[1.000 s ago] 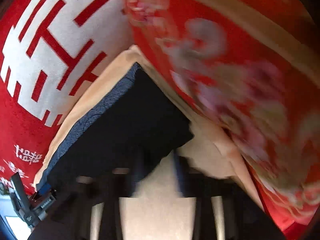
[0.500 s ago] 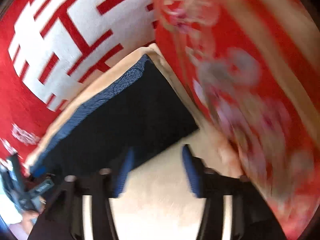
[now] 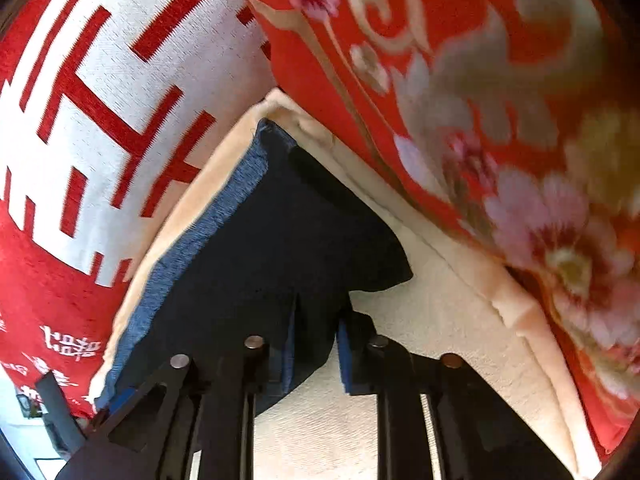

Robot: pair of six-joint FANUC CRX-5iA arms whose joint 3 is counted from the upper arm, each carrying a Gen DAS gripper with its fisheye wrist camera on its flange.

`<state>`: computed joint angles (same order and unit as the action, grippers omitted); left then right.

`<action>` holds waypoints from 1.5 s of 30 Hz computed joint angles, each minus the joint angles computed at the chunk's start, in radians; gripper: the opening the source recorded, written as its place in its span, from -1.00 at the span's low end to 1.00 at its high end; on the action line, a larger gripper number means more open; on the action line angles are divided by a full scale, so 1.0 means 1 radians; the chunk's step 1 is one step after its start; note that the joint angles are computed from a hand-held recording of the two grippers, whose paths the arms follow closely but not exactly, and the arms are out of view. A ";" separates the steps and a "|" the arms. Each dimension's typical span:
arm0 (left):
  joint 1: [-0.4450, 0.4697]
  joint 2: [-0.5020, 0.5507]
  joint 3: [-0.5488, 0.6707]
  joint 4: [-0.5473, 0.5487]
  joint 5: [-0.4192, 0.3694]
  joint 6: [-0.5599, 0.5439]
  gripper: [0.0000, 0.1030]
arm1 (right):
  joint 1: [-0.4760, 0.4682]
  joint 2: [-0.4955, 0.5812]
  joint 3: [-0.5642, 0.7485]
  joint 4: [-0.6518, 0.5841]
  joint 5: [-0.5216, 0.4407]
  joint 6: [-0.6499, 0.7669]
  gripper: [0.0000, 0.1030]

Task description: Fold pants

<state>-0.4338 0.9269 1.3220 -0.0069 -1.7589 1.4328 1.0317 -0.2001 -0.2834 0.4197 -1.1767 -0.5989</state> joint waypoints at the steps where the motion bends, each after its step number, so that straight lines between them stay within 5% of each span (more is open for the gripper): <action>1: 0.004 0.011 0.027 0.011 -0.028 0.003 0.73 | 0.013 -0.010 0.003 0.022 -0.012 0.012 -0.73; 4: 0.008 -0.045 -0.067 0.022 -0.005 -0.025 0.73 | 0.059 -0.026 0.029 0.049 -0.073 0.059 -0.74; 8: 0.004 -0.160 -0.281 0.014 0.118 -0.030 0.75 | 0.066 -0.016 0.052 -0.038 -0.126 0.137 -0.71; 11: 0.008 -0.160 -0.285 0.015 0.124 0.000 0.89 | 0.047 0.006 0.048 -0.081 -0.120 0.208 -0.54; 13: 0.015 -0.180 -0.330 0.035 0.139 0.013 0.89 | 0.048 0.023 0.088 -0.106 -0.163 0.208 -0.06; 19: 0.032 -0.200 -0.295 0.005 0.085 -0.023 0.89 | 0.135 -0.007 0.127 -0.132 -0.223 0.107 -0.02; 22: 0.067 -0.267 -0.371 0.010 0.102 -0.048 0.89 | 0.161 0.033 0.185 -0.146 -0.215 0.146 -0.02; 28: 0.194 -0.395 -0.509 -0.037 0.175 -0.136 0.89 | 0.151 0.130 0.246 -0.149 0.048 0.228 -0.02; 36: 0.395 -0.404 -0.524 -0.096 0.219 -0.229 0.89 | 0.125 0.416 0.369 -0.135 0.656 0.168 -0.02; 39: 0.449 -0.370 -0.520 -0.092 0.258 -0.287 0.89 | 0.115 0.554 0.509 -0.218 0.707 0.227 -0.02; 45: 0.473 -0.315 -0.549 -0.085 0.313 -0.328 0.89 | 0.112 0.631 0.534 -0.109 0.751 0.083 -0.02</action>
<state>0.0390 0.6118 0.7734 -0.0916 -1.4454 1.1049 1.1436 0.4306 0.2511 0.3106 -0.4260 -0.5161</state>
